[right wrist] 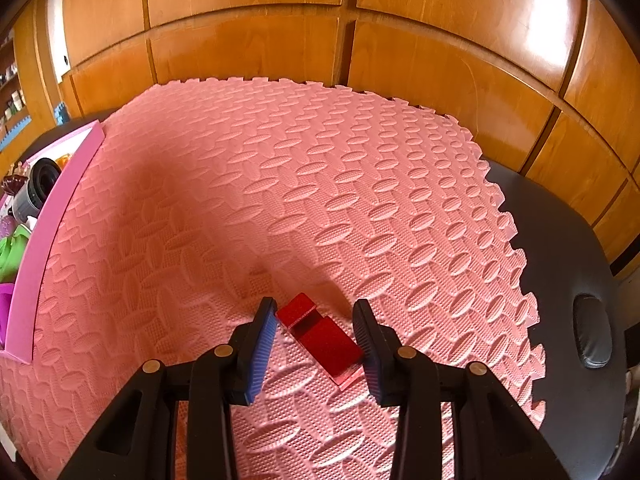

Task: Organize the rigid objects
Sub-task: 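Carry the red block to the tray with the right gripper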

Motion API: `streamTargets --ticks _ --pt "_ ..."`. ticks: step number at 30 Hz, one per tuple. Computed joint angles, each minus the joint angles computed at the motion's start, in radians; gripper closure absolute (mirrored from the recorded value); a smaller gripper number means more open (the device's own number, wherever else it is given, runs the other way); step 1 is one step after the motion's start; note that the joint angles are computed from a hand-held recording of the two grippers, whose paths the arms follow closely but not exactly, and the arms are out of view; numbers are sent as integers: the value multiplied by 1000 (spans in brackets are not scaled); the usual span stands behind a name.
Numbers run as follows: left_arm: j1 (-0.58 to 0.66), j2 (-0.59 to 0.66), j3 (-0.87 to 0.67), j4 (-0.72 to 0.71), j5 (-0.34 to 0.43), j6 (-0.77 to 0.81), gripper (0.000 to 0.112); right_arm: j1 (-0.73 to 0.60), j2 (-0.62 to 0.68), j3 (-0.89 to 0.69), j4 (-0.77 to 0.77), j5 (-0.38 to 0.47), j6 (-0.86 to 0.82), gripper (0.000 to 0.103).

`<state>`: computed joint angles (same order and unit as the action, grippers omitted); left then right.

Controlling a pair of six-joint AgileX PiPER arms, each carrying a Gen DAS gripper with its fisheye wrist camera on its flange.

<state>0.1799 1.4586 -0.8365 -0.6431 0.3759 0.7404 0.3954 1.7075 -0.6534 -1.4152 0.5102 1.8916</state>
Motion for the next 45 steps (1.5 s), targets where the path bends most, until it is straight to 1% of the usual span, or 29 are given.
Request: streamTargets --ticks 1,2,5,7,9,13,15,19,20,22,23,24,26,29,30,32,36,38,40,44,45 --pt "16 4 -6 -9 4 8 43 12 -19 -8 22 -1 -20 66" --pt "30 7 -11 -17 9 14 43 29 -32 -10 10 3 -4 66" --pt "72 17 -22 -40 9 33 43 122 -84 -58 48 22 -47 66" --pt "98 25 -30 -53 12 43 43 178 -88 -112 76 17 -98 66" --pt "125 31 -33 -69 15 59 43 244 -63 -189 97 9 -153 66" --pt "166 42 -37 -91 20 83 43 326 42 -366 179 -50 -299 66" --pt "183 54 -41 -105 27 101 43 343 118 -469 279 -85 -420 66" --pt "202 72 -42 -125 38 126 43 349 262 -651 531 -108 -693 66" --pt "207 77 -42 -132 42 135 43 342 301 -703 613 -107 -776 66" --pt "211 84 -39 -142 43 148 43 333 349 -767 710 -98 -872 66" --pt "213 89 -40 -142 45 147 43 325 373 -799 783 -94 -945 66" --pt "215 94 -42 -143 49 148 43 322 395 -825 830 -88 -993 66" --pt "220 103 -45 -149 54 153 43 327 438 -875 863 -62 -1034 65" --pt "222 113 -47 -157 60 162 43 336 477 -911 897 -45 -1050 65" --pt "222 116 -47 -157 61 162 43 338 482 -910 879 -46 -1028 64" --pt "218 119 -46 -155 63 160 43 339 485 -906 848 -53 -996 64" --pt "213 106 -37 -161 63 167 41 331 462 -878 895 -74 -1035 62" --pt "213 100 -33 -167 59 173 38 335 443 -849 864 -86 -998 59" --pt "211 94 -30 -170 53 177 38 339 429 -823 837 -100 -967 58" --pt "203 84 -26 -162 44 165 38 341 384 -747 744 -129 -849 58" --pt "199 81 -24 -158 39 161 37 343 368 -721 703 -137 -798 58"
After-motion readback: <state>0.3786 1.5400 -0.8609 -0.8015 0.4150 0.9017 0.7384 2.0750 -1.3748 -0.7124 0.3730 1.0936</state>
